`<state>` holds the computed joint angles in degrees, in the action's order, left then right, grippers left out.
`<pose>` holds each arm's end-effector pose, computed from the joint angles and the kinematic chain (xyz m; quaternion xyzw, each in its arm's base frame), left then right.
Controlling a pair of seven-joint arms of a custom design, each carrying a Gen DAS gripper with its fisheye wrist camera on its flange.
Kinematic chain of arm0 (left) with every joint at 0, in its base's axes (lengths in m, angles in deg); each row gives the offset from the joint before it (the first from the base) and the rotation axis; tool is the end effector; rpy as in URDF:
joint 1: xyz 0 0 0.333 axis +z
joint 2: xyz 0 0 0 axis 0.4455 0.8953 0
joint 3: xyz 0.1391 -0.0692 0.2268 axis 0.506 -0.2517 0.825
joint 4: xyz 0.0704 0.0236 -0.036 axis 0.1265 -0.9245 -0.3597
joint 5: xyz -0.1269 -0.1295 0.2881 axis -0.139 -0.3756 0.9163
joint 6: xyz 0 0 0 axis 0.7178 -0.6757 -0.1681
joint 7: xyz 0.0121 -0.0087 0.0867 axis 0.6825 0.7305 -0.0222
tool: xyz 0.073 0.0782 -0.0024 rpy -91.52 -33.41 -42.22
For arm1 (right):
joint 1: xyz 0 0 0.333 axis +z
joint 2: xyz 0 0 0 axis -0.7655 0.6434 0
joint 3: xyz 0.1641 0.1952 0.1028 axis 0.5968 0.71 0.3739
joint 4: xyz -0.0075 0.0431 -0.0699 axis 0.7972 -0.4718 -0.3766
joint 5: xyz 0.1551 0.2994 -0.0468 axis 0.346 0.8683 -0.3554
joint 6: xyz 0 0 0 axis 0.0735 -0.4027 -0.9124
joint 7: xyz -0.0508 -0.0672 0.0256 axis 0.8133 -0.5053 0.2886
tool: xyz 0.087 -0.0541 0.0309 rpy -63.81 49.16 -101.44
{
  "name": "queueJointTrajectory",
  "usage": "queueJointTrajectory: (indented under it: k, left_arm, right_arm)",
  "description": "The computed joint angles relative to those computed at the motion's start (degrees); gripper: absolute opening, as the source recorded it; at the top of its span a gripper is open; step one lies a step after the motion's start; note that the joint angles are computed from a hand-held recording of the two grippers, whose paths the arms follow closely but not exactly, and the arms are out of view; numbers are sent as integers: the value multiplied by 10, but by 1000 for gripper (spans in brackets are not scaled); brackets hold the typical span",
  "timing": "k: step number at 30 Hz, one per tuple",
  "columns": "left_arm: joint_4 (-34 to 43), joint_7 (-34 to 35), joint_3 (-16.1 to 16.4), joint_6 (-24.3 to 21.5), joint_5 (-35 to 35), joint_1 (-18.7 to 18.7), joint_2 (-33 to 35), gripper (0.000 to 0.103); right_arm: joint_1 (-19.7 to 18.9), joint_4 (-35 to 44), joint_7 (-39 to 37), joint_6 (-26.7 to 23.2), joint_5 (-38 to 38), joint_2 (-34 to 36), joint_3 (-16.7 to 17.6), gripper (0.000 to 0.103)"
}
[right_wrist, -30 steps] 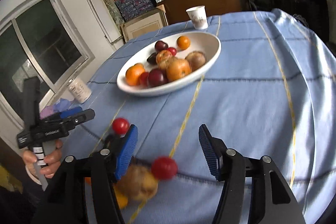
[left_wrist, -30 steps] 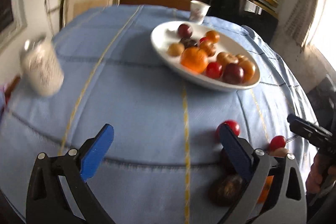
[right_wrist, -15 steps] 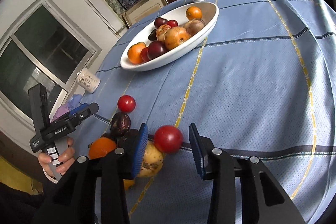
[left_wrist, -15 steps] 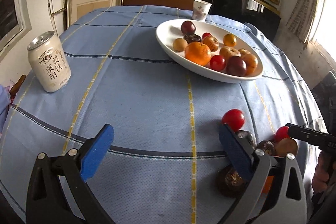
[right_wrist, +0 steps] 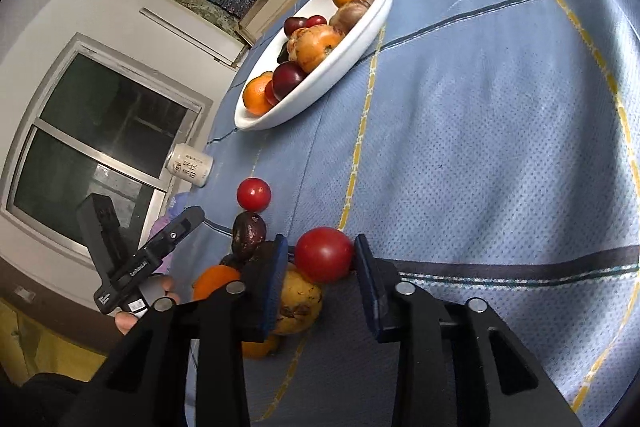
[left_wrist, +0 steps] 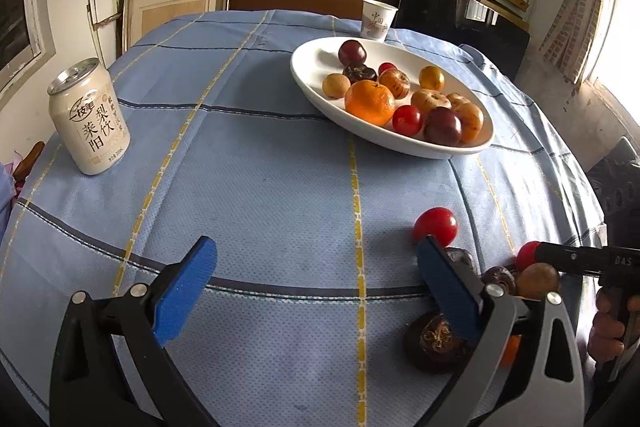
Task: Organize fruits
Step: 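Grasp the red tomato with the right tool over the remaining fruit, then grasp the orange with the left tool while the right tool holds the red tomato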
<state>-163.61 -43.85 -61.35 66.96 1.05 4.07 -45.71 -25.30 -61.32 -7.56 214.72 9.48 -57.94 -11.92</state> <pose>0.3499 -0.3376 0.4897 -0.7600 0.5461 -0.2542 0.2442 0.4692 0.3442 0.4451 -0.7337 0.5067 0.2192 0.3961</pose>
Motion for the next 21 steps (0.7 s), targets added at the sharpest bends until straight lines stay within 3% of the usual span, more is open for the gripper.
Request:
queueJointTrajectory:
  k: [6,9,12,15,17,18,19,21]
  left_arm:
    - [13,24,-3,-8,8,-7,10,98]
    - [-1,51,-2,51,34,-12,-1,98]
    - [-11,113,-8,146,77,-20,-3,98]
    - [18,145,-36,137,133,-26,24,98]
    - [36,165,-37,122,133,-37,44,98]
    - [40,177,-33,121,123,-42,52,90]
    - [41,197,-24,135,99,-47,57,69]
    - [34,223,-9,161,55,-50,62,56]
  right_arm:
    - [9,-2,6,25,-16,-5,2,30]
    - [7,-5,0,32,-1,-6,2,30]
    - [7,-5,4,34,-3,-5,1,30]
    - [6,-5,1,33,-4,-5,1,30]
    - [5,-7,-4,36,-1,-8,1,30]
    - [6,-8,-4,40,-2,-8,1,30]
    - [7,-10,-4,42,-2,-10,1,30]
    - [7,-11,-4,42,0,-11,1,30]
